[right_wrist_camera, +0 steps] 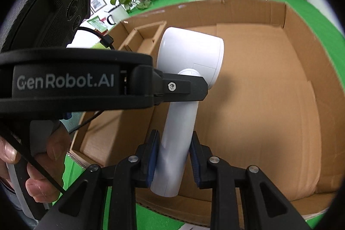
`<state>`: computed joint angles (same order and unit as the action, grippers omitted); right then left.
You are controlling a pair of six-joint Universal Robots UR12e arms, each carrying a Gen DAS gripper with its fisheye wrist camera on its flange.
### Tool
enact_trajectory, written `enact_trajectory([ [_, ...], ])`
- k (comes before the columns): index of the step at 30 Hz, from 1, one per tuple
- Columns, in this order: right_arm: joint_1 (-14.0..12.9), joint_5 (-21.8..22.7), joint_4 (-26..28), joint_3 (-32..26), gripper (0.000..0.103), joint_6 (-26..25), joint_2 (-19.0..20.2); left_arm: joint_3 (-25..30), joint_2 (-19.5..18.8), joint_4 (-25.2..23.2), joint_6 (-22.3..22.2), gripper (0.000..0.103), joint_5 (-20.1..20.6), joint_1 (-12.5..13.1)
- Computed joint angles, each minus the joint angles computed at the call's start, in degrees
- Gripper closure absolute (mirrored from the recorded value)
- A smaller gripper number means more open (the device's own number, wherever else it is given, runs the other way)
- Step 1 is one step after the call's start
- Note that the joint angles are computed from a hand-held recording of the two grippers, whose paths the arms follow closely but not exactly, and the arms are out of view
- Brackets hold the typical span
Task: Organize objects
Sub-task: 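Lower the hair dryer beside the brown tray and open the right gripper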
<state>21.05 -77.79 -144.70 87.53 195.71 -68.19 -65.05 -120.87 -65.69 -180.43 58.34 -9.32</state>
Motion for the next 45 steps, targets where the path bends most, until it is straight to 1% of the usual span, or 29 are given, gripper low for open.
enact_trajectory([
  [3,-0.18,0.86,0.2,0.4,0.077,0.4,-0.1,-0.8,0.57,-0.14,0.69,0.072,1.27,-0.25],
  [5,-0.27,1.43,0.17,0.57,0.077,0.54,-0.2,-0.92,0.71,-0.61,0.35,0.072,1.85,-0.29],
  [7,-0.38,2.23,0.34,0.63,0.077,0.84,-0.19,-0.91,0.81,-1.38,0.44,0.072,1.63,-0.14],
  [8,-0.39,2.45,0.57,0.64,0.077,0.98,-0.18,-0.96,0.96,-1.82,0.54,0.07,1.19,-0.03],
  [9,-0.26,1.96,0.74,0.6,0.077,0.89,-0.19,-1.43,1.4,-1.87,0.61,0.069,0.87,0.16],
  [10,-0.15,1.56,0.82,0.59,0.077,1.08,-0.21,-2.2,2.04,-1.02,0.5,0.068,0.66,0.3],
  [13,-0.16,1.85,0.71,0.69,0.075,1.9,-0.3,-4.59,3.98,3.76,0.03,0.06,1.97,0.49],
  [14,-0.15,2.15,0.91,0.66,0.075,1.98,-0.32,-5.19,4.53,4.86,-0.16,0.059,1.65,0.7],
  [16,-0.12,2.94,1.32,0.54,0.074,1.98,-0.32,-5.93,5.37,5.98,-0.3,0.059,1.65,0.96],
  [19,0.05,2.96,2.01,0.1,0.074,2.24,-0.17,-7.73,6.93,8.22,-1.14,0.059,1.89,1.49],
  [22,0.44,1.78,2.94,-0.87,0.074,1.44,0.36,-9.78,8.4,10.46,-2.72,0.059,1.97,2.27],
  [23,0.53,1.49,3.16,-1.17,0.073,1.2,0.52,-10.29,8.79,10.73,-2.83,0.059,1.96,2.49],
  [25,0.61,0.59,4.21,-1.95,0.077,0.57,0.93,-11.32,9.7,10.94,-2.39,0.059,2.24,3.07],
  [27,0.19,0.44,4.61,-2.39,0.077,0.46,1.09,-12.05,10.31,11.42,-2.4,0.059,2.52,3.35],
  [29,0.29,0.66,4.31,-1.86,0.077,1.98,0.85,-12.78,10.76,12.06,-2.39,0.059,2.15,3.72],
  [30,0.45,0.59,4.81,-2.9,0.077,2.82,1.39,-13.11,10.94,12.34,-2.37,0.059,2.03,3.86],
  [32,0.31,0.94,4.89,-3.06,0.077,4.46,1.49,-13.53,11.03,12.57,-2.15,0.059,1.87,3.99],
  [36,0.15,1.74,5.25,-3.73,0.077,7.22,2.05,-14.13,10.95,12.28,-0.94,0.059,3.44,3.4],
  [38,-0.04,2.58,5.32,-3.71,0.077,8.43,1.98,-14.8,11.15,13.0,-0.19,0.059,3.77,3.3],
  [41,-0.18,3.14,5.35,-3.27,0.077,9.34,1.58,-15.62,11.66,13.3,0.82,0.059,4.42,3.15],
  [45,0.07,2.4,5.2,-3.58,0.077,9.48,1.84,-16.47,12.21,12.86,2.05,0.059,6.43,2.75],
])
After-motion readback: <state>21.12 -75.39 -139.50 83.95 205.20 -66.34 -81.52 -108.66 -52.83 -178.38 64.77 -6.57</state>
